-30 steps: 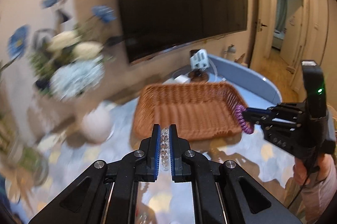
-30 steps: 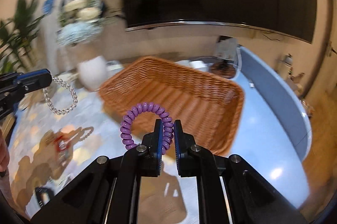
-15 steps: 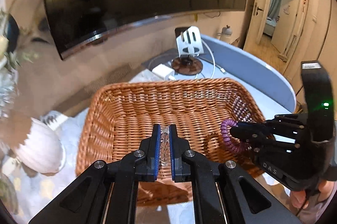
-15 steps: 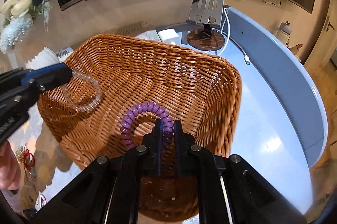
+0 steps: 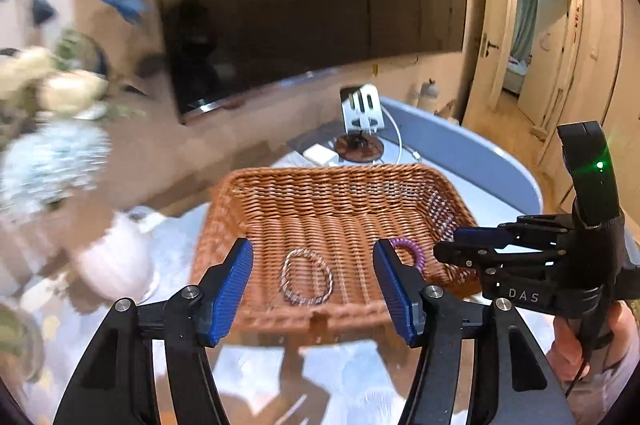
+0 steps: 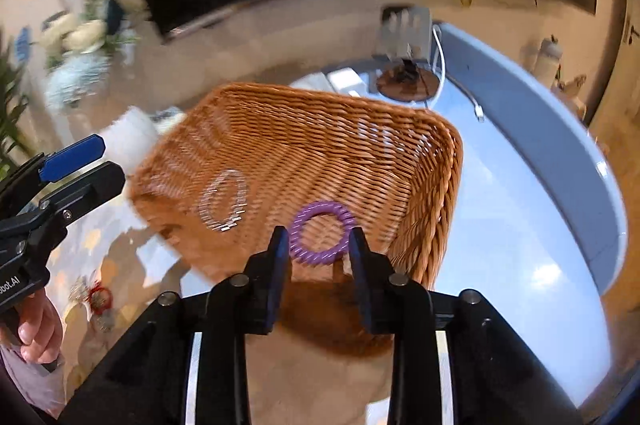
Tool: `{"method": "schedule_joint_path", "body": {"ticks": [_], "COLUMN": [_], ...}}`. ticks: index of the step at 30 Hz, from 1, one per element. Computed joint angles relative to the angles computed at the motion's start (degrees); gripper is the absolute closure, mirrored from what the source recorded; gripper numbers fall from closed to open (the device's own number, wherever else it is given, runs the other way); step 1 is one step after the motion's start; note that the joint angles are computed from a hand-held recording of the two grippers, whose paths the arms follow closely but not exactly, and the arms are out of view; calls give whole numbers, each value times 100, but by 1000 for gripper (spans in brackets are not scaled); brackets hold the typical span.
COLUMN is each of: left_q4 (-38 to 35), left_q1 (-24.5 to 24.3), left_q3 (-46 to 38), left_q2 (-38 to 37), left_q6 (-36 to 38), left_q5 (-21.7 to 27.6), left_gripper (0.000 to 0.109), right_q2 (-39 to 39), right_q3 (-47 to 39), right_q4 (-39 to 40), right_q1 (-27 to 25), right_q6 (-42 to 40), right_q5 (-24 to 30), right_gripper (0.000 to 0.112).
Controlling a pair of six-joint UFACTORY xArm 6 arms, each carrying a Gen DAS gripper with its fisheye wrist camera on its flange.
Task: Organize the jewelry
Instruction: 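Carry both items over the wicker basket and open both tools to drop them, then move the left tool to the cream coil hair tie while the right reaches the black watch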
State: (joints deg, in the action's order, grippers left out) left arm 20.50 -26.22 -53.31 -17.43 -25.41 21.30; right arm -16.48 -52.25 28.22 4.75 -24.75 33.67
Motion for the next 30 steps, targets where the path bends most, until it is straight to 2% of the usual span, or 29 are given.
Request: {"method": "schedule_joint_path", "body": {"ticks": [2,5,9,14,20,22,25,27,30], "left_q4": [120,141,155,81,-447,-509,-609,-481,-9], "left_q1": [-1,15,99,293,716,715,587,188,-822], "left_q3": [320,1056,1874,2817,3677,3955,4343,4573,4823], "left_q2": [-523,-1757,-3290,-5409,-7554,-8165,-8909,-9303,-9687], "left_q6": [-132,-270,-452,-546,-59,-46,-27,-255,-954], "left_q5": [114,405,971,2153,3526,3997,4635,5065,5601], "left_gripper": [44,42,41,41,41,41,41,41,42], "right_q2": [-481,-1198,-2042,-2658,-2961,-3023,-2986,-3006,-3023], "right_q3": [297,714,1277,1805,2307,2503,2679,2792,2924], "right_q4": [15,22,-426,-1025,-887,-909,-962,-1080,-1205], "right_q1": [117,390,1043,2006,3012,3297,3619,3792,3989], "right_q6": [-74,-174,156,913,1304,1468,1670,1832,2062], "right_q5": [-18,33,19,18,141,106,53,40,1], "right_gripper": [64,61,61,61,61,61,61,61,61]}}
